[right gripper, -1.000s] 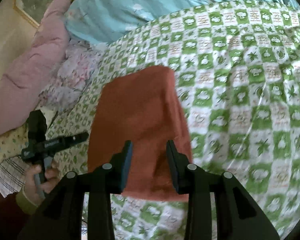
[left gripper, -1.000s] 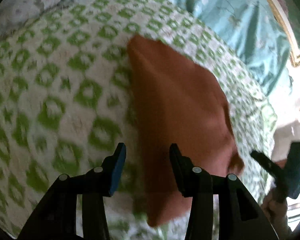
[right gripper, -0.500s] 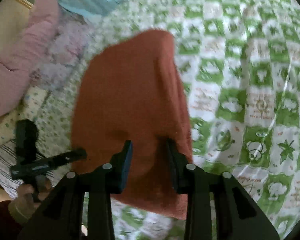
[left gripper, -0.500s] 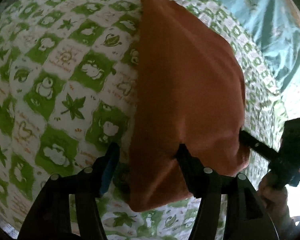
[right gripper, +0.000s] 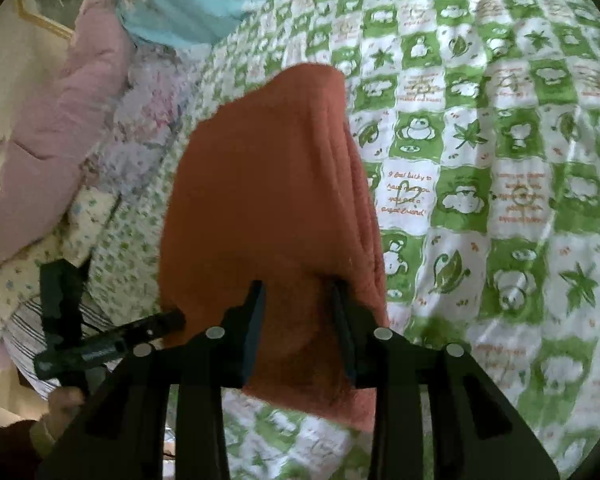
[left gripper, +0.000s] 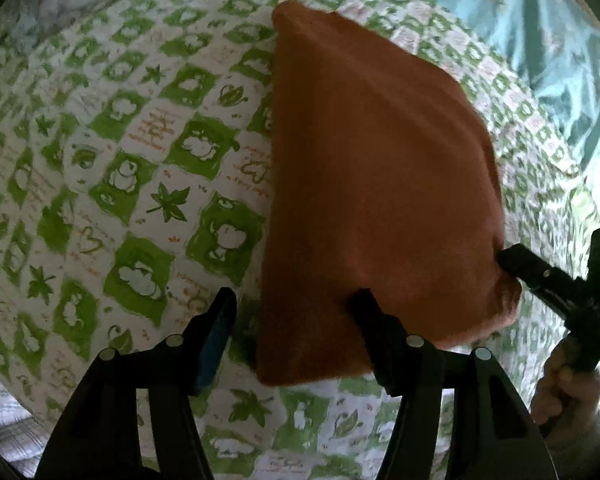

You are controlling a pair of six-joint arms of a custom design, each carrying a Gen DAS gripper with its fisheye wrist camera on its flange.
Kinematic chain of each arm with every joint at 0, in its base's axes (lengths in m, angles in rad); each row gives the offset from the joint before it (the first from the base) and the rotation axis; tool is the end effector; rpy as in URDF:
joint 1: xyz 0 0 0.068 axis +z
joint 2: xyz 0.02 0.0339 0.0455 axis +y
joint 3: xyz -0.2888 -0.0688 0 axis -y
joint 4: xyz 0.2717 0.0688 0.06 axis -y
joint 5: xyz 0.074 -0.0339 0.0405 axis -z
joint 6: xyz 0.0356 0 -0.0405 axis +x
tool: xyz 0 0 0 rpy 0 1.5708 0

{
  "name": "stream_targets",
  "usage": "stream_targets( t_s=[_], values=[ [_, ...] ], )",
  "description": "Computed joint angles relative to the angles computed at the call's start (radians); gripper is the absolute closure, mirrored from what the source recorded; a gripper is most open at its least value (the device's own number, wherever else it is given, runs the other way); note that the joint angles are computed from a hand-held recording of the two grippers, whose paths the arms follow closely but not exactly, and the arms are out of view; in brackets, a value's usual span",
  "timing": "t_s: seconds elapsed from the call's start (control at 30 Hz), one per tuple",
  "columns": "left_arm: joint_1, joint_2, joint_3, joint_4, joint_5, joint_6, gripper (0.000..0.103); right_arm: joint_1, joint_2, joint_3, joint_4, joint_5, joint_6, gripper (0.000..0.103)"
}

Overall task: Fold small clothes
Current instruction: 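Lower the folded sweater onto the sheet and open both grippers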

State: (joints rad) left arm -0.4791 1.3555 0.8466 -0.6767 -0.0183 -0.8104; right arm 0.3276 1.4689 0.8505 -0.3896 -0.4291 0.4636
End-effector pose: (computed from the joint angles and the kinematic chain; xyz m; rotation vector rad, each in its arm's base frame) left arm 0.2363 -0.1220 0.2141 -0.4677 2.7674 -0.3084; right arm 0.2826 0.1117 0.2022 0.0136 2.6699 0.8326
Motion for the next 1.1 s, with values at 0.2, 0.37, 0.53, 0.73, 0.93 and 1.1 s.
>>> stream_targets(
  t_s=[0.2, 0.37, 0.53, 0.73, 0.93, 1.1],
  values=[
    [-0.012, -0.049, -0.009, 0.006, 0.000, 0.015, 0.042, 0.008, -0.143, -0.024, -0.088, 0.033, 0.009, 0.065],
    [-0.002, -0.112, -0.034, -0.021, -0.001, 0.036, 0.041, 0.058, -0.195, -0.033, -0.134, 0.074, 0.016, 0.062],
    [0.034, -0.166, -0.085, -0.008, 0.038, 0.041, 0.041, 0.106, -0.199, -0.046, -0.129, 0.113, 0.060, 0.060],
    [0.056, -0.197, -0.131, 0.002, 0.067, 0.049, 0.041, 0.139, -0.218, -0.055, -0.144, 0.158, 0.076, 0.060],
    [0.053, -0.192, -0.138, 0.017, 0.030, 0.057, 0.041, 0.143, -0.230, -0.054, -0.161, 0.200, 0.081, 0.060],
    [0.056, -0.148, -0.123, 0.034, 0.027, 0.071, 0.041, 0.152, -0.192, -0.057, -0.153, 0.238, 0.064, 0.060]
  ],
)
